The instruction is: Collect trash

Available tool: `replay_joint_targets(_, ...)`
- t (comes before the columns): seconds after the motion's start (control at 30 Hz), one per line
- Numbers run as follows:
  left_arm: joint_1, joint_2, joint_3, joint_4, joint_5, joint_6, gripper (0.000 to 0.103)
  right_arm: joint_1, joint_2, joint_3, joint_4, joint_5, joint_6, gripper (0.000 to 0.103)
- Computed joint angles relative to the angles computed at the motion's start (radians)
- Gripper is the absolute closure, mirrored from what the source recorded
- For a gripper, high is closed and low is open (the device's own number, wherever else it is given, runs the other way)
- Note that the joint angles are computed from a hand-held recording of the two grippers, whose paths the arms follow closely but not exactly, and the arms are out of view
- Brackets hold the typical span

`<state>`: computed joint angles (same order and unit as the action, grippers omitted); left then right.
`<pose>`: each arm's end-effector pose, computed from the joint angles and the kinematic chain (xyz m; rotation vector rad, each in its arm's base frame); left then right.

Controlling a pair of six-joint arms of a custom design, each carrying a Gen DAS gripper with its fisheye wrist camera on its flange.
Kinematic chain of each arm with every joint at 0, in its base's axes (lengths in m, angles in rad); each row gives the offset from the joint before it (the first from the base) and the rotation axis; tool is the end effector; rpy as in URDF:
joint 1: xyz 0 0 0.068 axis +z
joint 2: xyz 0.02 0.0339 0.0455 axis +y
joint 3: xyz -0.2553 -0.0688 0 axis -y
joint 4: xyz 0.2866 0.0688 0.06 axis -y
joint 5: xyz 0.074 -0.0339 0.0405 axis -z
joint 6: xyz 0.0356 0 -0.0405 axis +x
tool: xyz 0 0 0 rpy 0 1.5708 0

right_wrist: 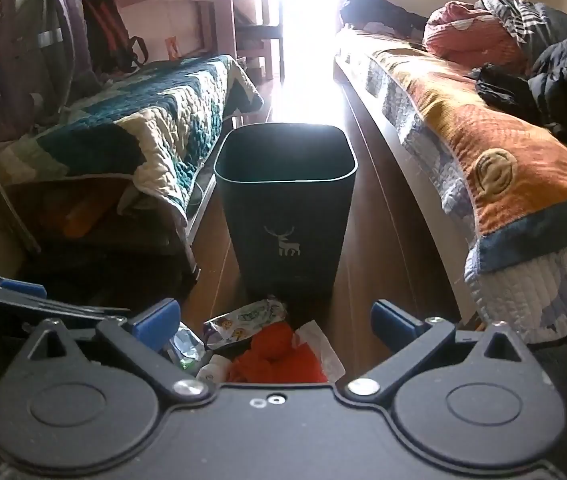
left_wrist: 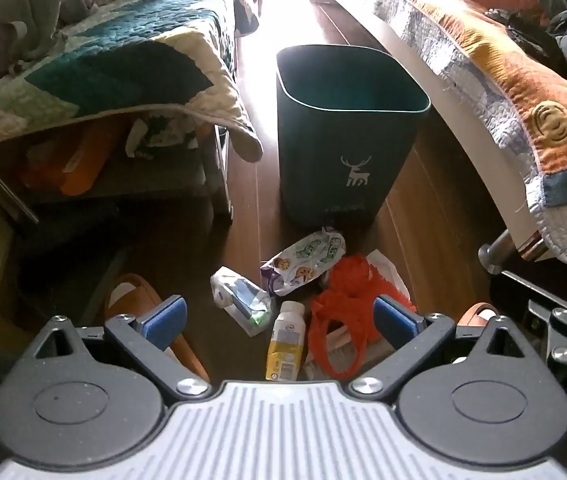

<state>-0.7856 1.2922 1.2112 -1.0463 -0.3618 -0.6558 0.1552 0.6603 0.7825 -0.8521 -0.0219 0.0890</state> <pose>0.2113 -0.1936 0.2987 0.0610 2.5765 -0.0293 0.1749 0.0282 0.2915 -0.0876 2.3035 0.1506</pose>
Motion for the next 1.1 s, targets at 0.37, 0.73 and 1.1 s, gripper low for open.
replay_joint_targets(0.37, -0.019, -0.019, 0.003, -0.036, 0.014, -0.031, 0.002, 0.004, -0.01, 0.014, -0.031, 0.014, 0.002, 0.001)
replay_joint_targets(0.73, -0.021, -0.014, 0.014, -0.047, 0.02, -0.034, 0.002, 0.007, -0.051, -0.028, 0.012, 0.018, -0.033, 0.001)
replay_joint_targets(1.1, -0.017, 0.005, 0.03, -0.044, 0.018, -0.022, 0.003, 0.024, -0.036, -0.022, 0.02, 0.023, -0.025, 0.001)
